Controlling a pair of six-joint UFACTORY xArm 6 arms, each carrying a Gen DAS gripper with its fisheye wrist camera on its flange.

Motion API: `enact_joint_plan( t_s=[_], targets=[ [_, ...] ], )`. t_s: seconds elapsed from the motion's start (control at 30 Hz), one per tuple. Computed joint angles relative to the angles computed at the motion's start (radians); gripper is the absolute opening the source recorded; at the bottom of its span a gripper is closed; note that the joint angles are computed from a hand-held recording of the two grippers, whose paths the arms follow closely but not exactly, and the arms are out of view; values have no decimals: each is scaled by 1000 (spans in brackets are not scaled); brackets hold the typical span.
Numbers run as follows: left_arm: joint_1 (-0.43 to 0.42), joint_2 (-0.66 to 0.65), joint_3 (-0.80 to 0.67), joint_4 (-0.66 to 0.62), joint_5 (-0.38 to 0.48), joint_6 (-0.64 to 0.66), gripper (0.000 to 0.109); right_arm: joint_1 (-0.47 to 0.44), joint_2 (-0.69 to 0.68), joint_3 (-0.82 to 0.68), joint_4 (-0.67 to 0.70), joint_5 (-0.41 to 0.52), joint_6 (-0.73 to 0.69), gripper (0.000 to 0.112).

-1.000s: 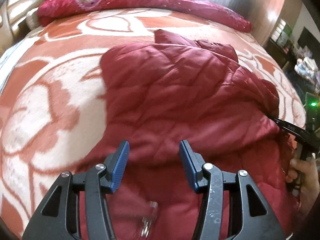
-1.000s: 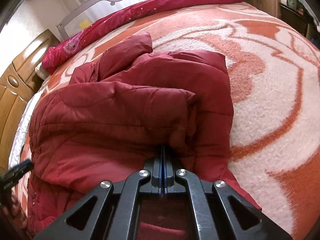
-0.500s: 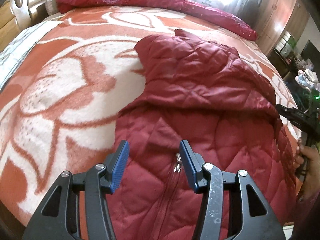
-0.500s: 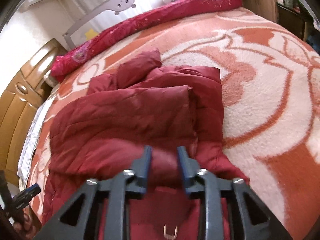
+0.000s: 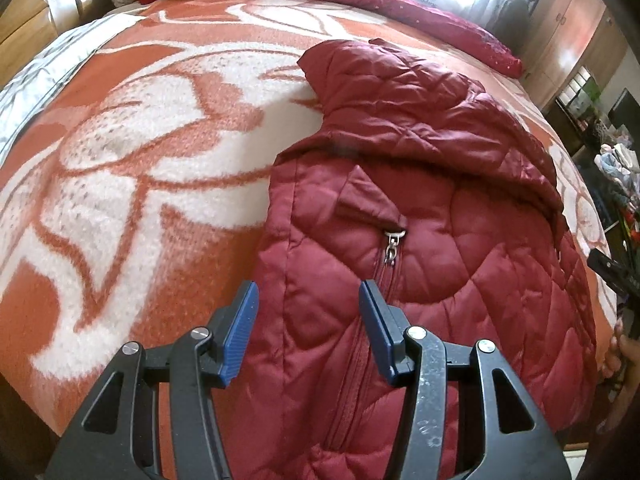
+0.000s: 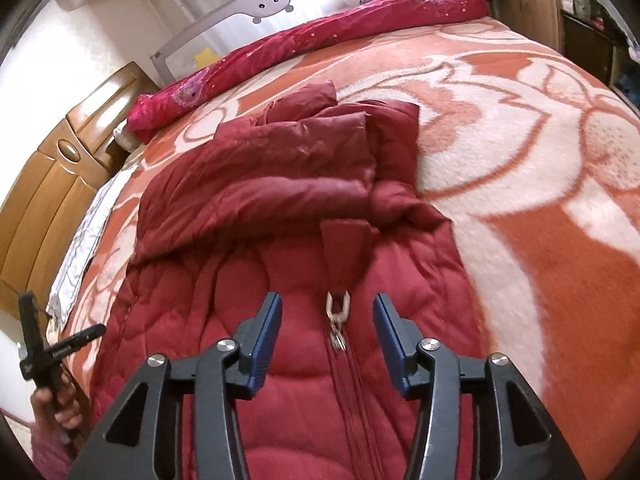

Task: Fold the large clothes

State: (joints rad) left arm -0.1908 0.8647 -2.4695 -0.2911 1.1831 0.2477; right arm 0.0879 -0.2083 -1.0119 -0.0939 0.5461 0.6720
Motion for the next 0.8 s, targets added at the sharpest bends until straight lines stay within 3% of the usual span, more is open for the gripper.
enact_joint_plan(
  t_s=[0.4,0.8],
  targets=[
    [27,-190,319,-18,-74,81,55,-5,-275,241,-35,101,86,61],
    [68,-291,473,-83,-34,174,56,12,-440,408,132,127,41,62]
  ],
)
